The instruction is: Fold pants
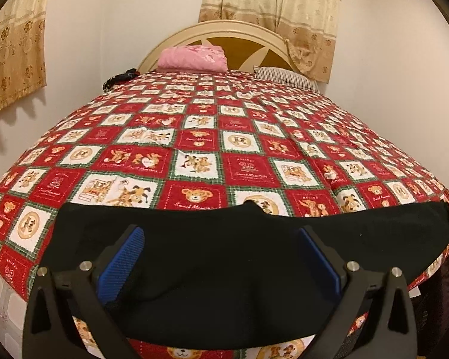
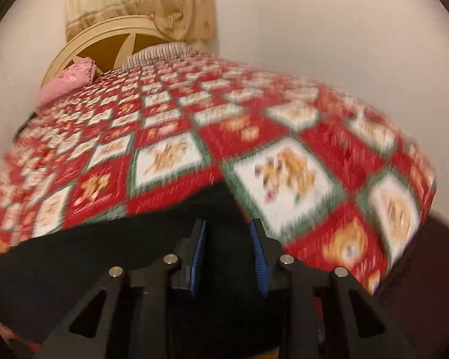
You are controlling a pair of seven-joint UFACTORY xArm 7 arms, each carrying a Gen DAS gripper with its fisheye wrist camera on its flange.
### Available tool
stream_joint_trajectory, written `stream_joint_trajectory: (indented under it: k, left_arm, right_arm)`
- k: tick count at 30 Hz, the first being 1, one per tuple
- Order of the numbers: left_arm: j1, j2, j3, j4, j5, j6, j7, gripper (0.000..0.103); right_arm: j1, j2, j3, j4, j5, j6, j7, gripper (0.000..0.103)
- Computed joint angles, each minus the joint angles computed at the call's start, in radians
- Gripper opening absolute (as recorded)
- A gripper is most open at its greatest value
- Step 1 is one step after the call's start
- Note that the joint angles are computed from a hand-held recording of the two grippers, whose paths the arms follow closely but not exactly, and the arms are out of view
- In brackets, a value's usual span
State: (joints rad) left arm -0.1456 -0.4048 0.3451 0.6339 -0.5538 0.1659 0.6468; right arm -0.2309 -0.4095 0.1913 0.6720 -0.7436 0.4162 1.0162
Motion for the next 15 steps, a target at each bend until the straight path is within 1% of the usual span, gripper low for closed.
stream_joint_trajectory:
  k: [2,3,4,5,6,7,8,9,10,11,12,13,14,15]
  left_arm:
    - [0.035,0.002,-0.023,-0.009,0.025,-0.009,-0.019,0.103]
    - [0.045,0.003,-0.028,-0.014,0.036,-0.021,-0.024,0.103]
    - [0.049,0.002,-0.028,-0.019,0.044,-0.029,-0.027,0.103]
    - [0.052,0.002,-0.024,-0.024,0.051,-0.037,-0.028,0.103]
    - [0.050,0.003,-0.019,-0.027,0.055,-0.039,-0.031,0.103]
    - [0.044,0.009,-0.010,-0.025,0.055,-0.036,-0.032,0.103]
    - [0.038,0.015,-0.006,-0.023,0.054,-0.032,-0.033,0.103]
    - [0.033,0.029,-0.004,-0.016,0.051,-0.024,-0.038,0.103]
    - [0.032,0.033,-0.007,-0.016,0.048,-0.021,-0.041,0.103]
    - [0.019,0.037,-0.002,-0.015,0.036,-0.018,-0.037,0.103]
    - [-0.011,0.041,0.015,-0.015,0.011,-0.017,-0.015,0.103]
    - [-0.018,0.042,0.013,-0.019,0.004,-0.017,-0.005,0.103]
    - [-0.013,0.042,0.003,-0.025,0.005,-0.021,-0.002,0.103]
    - [-0.013,0.042,-0.005,-0.039,0.009,-0.034,0.010,0.103]
  right_arm:
    - [-0.027,-0.022,-0.005,-0.018,-0.003,-0.055,0.070,0.031]
    - [-0.067,-0.064,0.036,-0.034,-0.039,-0.056,0.148,0.031]
    - [-0.123,-0.125,0.115,-0.047,-0.109,-0.033,0.245,0.033]
    - [-0.136,-0.167,0.160,-0.056,-0.166,-0.032,0.301,0.034]
    - [-0.108,-0.220,0.169,-0.079,-0.199,-0.067,0.315,0.035]
    - [-0.079,-0.231,0.166,-0.085,-0.191,-0.112,0.287,0.036]
    - [-0.009,-0.213,0.135,-0.092,-0.140,-0.186,0.217,0.037]
    - [0.050,-0.184,0.111,-0.087,-0.095,-0.218,0.163,0.037]
    - [0.139,-0.131,0.079,-0.077,-0.036,-0.253,0.091,0.037]
    - [0.197,-0.085,0.066,-0.065,0.007,-0.272,0.044,0.037]
    - [0.293,0.003,0.030,-0.035,0.076,-0.301,-0.035,0.037]
    - [0.379,0.074,-0.011,-0.012,0.147,-0.327,-0.113,0.037]
    - [0.423,0.122,-0.022,0.006,0.181,-0.338,-0.149,0.037]
    - [0.435,0.171,0.002,0.023,0.200,-0.348,-0.173,0.037]
